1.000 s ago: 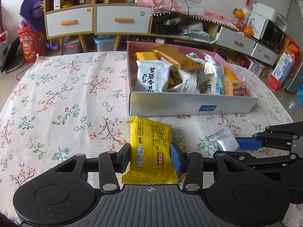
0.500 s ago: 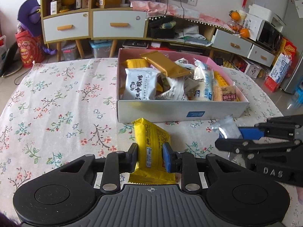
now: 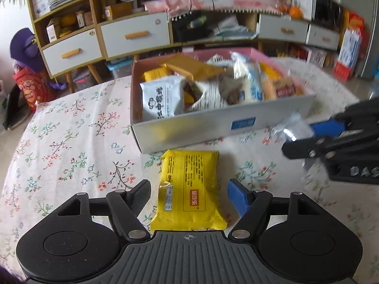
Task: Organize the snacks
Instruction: 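Carry the yellow pack and silver packet into the pink box with both tools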
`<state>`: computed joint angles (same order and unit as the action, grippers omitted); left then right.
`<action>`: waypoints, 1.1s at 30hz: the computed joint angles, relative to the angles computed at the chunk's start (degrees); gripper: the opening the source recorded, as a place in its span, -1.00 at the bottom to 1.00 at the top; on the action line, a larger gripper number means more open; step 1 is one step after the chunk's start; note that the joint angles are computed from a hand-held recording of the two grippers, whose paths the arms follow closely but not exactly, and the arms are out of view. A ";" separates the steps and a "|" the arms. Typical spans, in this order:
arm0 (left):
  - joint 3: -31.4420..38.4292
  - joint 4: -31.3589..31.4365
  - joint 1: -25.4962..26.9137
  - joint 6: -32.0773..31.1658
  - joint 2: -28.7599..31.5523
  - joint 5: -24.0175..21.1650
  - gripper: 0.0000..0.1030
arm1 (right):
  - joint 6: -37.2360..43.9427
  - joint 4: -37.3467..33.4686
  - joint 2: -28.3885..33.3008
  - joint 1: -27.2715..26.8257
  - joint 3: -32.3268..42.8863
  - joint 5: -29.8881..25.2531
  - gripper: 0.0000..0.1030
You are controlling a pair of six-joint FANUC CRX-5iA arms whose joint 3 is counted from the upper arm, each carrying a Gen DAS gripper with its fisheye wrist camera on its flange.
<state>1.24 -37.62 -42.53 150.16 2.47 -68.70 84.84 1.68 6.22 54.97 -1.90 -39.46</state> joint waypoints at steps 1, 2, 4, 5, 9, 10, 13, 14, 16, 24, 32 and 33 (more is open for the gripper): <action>0.26 0.23 0.19 -0.30 0.39 -0.29 0.41 | -0.10 0.01 0.02 -0.02 0.04 -0.08 -0.52; 0.29 0.62 0.45 -0.50 0.60 -0.32 0.40 | -0.14 -0.04 -0.01 -0.03 0.04 -0.16 -0.52; 0.15 0.98 0.88 -0.18 0.72 0.09 0.39 | -0.11 -0.06 -0.05 -0.03 0.00 -0.20 -0.52; 0.15 1.35 1.10 -0.03 0.65 0.14 0.37 | -0.11 -0.06 -0.05 -0.03 0.00 -0.20 -0.52; -0.15 3.26 2.24 1.71 0.02 1.06 -0.06 | -0.44 0.15 0.01 -0.01 0.10 -0.32 -0.52; 0.10 3.20 2.21 1.99 0.20 0.69 -0.07 | -0.79 0.29 0.01 0.06 0.10 -0.20 -0.52; 0.36 3.08 1.89 2.46 0.21 0.18 -0.07 | -0.98 -0.05 0.03 0.08 0.41 -0.02 -0.52; 0.33 3.07 1.82 2.58 0.07 0.18 -0.07 | -0.97 -0.06 -0.04 0.14 0.37 0.05 -0.52; 0.32 2.91 1.63 3.12 -0.31 0.06 -0.07 | -0.81 0.01 -0.19 0.15 0.10 0.19 -0.52; 0.46 0.86 0.03 7.09 -2.88 0.05 -0.08 | -2.40 -0.55 -1.06 -1.09 0.00 1.41 -0.52; 1.67 -2.08 0.23 9.14 -3.96 1.45 -0.08 | -3.38 -4.96 -0.51 -3.74 2.74 1.42 -0.52; 2.01 -1.99 0.85 8.52 -3.89 1.56 -0.08 | -3.73 -4.94 0.03 -3.97 3.47 1.50 -0.52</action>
